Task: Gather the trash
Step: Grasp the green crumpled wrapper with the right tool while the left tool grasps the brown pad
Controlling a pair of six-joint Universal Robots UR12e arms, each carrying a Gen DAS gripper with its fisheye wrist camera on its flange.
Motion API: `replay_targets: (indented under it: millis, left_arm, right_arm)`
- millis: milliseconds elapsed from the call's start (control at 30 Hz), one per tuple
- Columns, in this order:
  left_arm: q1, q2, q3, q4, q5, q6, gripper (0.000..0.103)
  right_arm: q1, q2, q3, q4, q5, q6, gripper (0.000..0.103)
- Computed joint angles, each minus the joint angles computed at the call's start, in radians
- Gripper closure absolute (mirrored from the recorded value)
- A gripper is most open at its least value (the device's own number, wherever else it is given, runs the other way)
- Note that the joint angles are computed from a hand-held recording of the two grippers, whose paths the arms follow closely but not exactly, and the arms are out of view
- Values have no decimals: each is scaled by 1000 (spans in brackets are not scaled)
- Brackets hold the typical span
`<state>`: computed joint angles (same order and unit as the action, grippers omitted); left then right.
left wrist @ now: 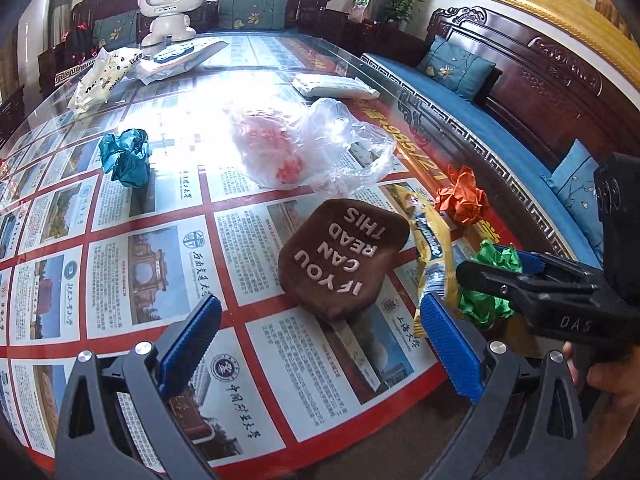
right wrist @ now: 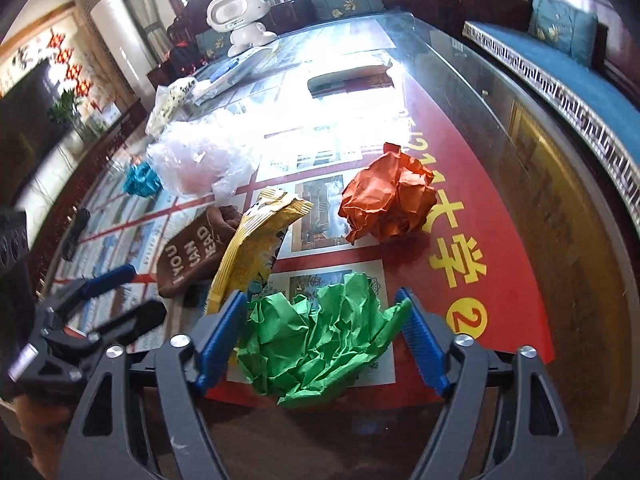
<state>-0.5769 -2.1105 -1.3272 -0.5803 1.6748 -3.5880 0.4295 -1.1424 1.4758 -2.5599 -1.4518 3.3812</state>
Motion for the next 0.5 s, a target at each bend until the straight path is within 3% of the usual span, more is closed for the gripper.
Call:
replay_targets:
  millis: [133,200,500]
  left_arm:
    - [0,-4,7,-6,3,5,4]
    - [0,-7,12,-10,5,8,4]
    - [-1,-23,35,-29,35,7,4]
  right_arm:
    - [7,-5,18,-29,-26,-39,66]
    - [7,-9,30,-50,-20,-53,71]
    - [-4,-34,69,-139,1,-37,75]
